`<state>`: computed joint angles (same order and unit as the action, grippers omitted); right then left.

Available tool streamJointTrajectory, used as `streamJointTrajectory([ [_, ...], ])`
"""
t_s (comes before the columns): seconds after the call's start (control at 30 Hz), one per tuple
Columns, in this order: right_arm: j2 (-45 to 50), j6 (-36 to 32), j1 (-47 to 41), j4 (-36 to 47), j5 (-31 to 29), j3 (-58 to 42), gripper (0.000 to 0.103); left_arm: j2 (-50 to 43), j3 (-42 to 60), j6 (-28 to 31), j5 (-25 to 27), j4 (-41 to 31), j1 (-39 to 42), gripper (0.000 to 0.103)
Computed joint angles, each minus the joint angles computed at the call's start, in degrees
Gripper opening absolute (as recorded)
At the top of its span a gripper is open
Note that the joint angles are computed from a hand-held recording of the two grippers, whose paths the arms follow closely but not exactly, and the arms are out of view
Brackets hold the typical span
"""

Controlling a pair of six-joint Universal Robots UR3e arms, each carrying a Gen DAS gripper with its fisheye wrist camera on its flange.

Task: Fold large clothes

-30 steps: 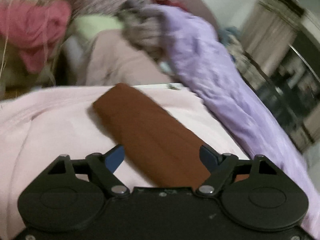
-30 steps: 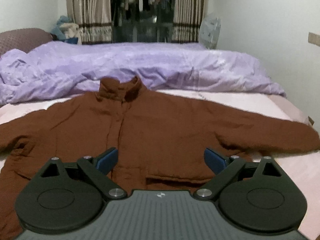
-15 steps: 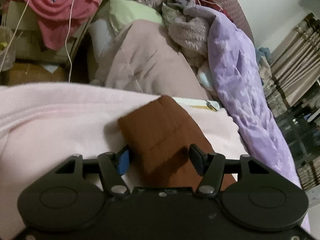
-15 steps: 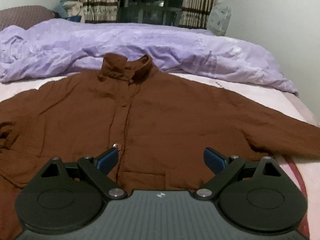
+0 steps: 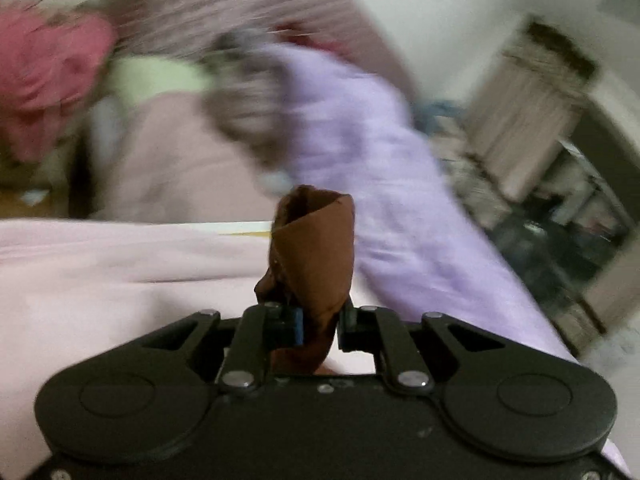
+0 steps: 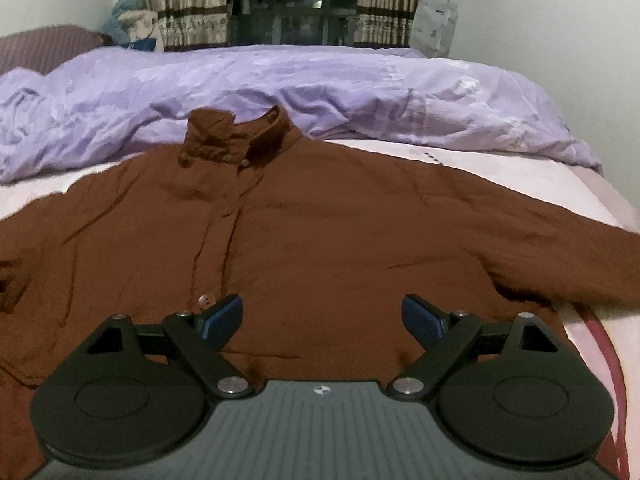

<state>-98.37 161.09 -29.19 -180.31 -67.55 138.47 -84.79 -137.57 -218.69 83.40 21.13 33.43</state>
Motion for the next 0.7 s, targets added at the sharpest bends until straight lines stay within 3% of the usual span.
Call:
streamJointTrajectory([
  [0.1, -4.06, -2.07, -6.04, 3.58, 5.78, 1.7, 0.102, -4.54, 12.38, -0.27, 6.56, -1.96, -16.61, 0.011],
  [0.2, -9.44, -5.32, -13.67, 9.44, 12.35, 3.29, 0.102, -15.21, 30.38, -0.15, 12.48, -5.47, -33.28, 0.011],
  [0.27, -12.63, -7.7, -18.22, 13.14, 15.63, 4.01, 0.101, -23.3, 42.38, 0.53, 12.9, -7.49, -41.44, 0.011],
  [0.4, -19.16, -13.75, -28.72, 23.42, 22.82, 4.44, 0.101, -40.36, 66.38, 3.56, 3.82, -14.15, -51.5, 0.014],
  [0.43, -20.1, -15.69, -31.14, 26.29, 24.79, 4.23, 0.101, -44.6, 72.38, 4.05, 2.66, -17.08, -53.39, 0.025],
  [0.47, -20.15, -17.08, -32.49, 28.04, 25.96, 3.9, 0.101, -48.7, 78.38, 4.47, 2.51, -20.91, -55.32, 0.054],
  [0.5, -19.56, -18.77, -33.82, 30.14, 27.27, 3.19, 0.101, -52.3, 84.08, 4.33, 2.74, -25.8, -57.06, 0.067],
  [0.53, -18.61, -20.0, -34.41, 31.71, 28.24, 2.43, 0.1, -54.48, 87.38, 5.14, 1.82, -29.8, -58.08, 0.073],
  [0.6, -13.87, -23.45, -34.47, 36.85, 30.04, -1.13, 0.092, -54.76, 86.79, 6.99, 3.06, -32.04, -59.21, 0.073],
  [0.7, -3.77, -26.09, -31.94, 44.29, 31.35, -8.91, 0.082, -47.07, 71.67, 8.77, 8.38, -25.77, -58.05, 0.075],
])
